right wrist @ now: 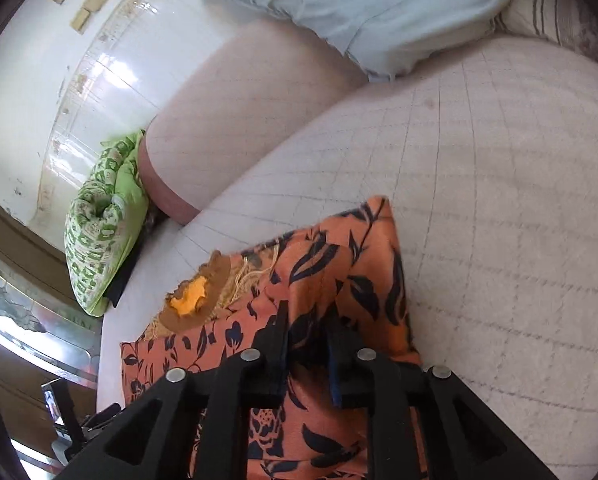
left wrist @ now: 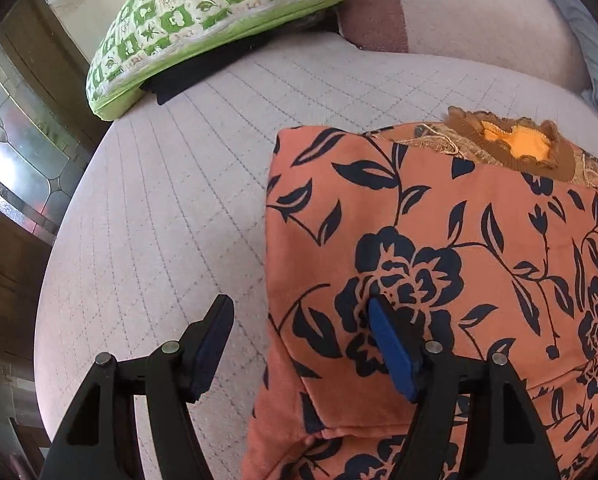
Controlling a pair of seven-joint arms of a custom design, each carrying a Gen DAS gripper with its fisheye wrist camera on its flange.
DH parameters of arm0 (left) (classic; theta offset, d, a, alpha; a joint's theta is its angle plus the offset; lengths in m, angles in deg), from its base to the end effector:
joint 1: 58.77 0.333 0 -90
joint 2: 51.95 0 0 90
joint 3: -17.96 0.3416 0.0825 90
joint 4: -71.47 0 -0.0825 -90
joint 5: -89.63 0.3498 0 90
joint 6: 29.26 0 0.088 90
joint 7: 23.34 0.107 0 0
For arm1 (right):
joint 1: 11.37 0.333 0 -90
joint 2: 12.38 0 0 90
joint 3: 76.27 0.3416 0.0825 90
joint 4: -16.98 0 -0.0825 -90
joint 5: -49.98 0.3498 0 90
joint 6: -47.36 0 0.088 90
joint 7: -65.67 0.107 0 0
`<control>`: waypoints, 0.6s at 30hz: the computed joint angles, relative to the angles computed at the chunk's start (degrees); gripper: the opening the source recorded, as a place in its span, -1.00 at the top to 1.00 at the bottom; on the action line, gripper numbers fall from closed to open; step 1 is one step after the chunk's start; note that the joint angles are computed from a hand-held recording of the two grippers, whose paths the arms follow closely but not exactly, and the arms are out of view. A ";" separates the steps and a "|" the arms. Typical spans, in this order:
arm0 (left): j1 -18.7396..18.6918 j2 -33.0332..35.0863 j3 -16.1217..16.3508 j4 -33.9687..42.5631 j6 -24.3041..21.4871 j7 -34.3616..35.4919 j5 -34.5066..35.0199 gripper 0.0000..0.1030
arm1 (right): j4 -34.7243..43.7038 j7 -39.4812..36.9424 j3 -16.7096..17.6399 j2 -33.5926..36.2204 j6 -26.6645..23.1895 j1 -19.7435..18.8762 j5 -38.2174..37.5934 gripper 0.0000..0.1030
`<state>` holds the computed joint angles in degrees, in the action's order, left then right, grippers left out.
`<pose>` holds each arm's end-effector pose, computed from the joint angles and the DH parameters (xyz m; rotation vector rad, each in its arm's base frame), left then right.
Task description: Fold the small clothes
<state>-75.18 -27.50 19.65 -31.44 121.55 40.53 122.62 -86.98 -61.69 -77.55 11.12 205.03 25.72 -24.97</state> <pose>0.6395 -0.1845 0.3968 -1.5971 2.0685 -0.2626 0.5040 0.4143 0.3937 -0.9271 2.0847 -0.3135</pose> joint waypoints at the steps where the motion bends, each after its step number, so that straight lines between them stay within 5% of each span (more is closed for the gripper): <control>1: -0.09 -0.26 0.29 -0.63 0.60 -0.57 0.40 -0.40 | -0.37 0.84 -0.36 -0.91 -2.30 1.03 -0.99 0.47; 3: -1.12 -1.11 1.45 -2.34 2.25 -2.52 3.23 -0.40 | -2.01 3.09 -0.20 -3.03 -7.24 2.45 -3.33 -0.04; 5: -2.69 -1.73 3.20 -3.42 3.11 -5.27 8.47 -0.40 | -3.37 5.71 0.85 -4.83 -13.45 3.38 -4.77 -0.31; 7: -4.26 -2.32 4.48 -4.09 2.58 -9.35 14.25 -0.40 | -5.01 9.89 1.63 -6.57 -17.59 3.89 -8.78 -0.31; 10: -5.18 -2.66 4.75 -3.71 0.02 -14.80 20.53 -0.40 | -4.06 7.78 3.59 -6.47 -14.43 1.47 -11.44 -0.20; 11: -5.01 -2.67 4.56 -3.61 -0.72 -15.99 21.81 -0.40 | -2.58 4.73 4.36 -5.28 -13.27 0.63 -10.30 -0.02; 13: -3.93 -2.60 3.22 -3.30 -2.21 -16.82 21.73 -0.40 | 0.29 -4.23 5.45 -2.14 -6.39 -1.76 -5.61 0.28; 15: -2.41 -2.73 1.56 -3.03 -2.56 -17.01 20.88 -0.38 | 3.79 -17.87 7.79 3.00 0.87 -5.36 6.24 0.28; 18: 0.36 -4.02 -0.76 -3.79 0.89 -16.18 17.87 -0.38 | 6.45 -32.32 12.02 7.77 -0.55 -8.30 20.71 0.30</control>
<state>-74.83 -31.52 18.89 -35.23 122.44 24.35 140.49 -80.53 -94.01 -65.53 18.89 204.48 17.42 -4.26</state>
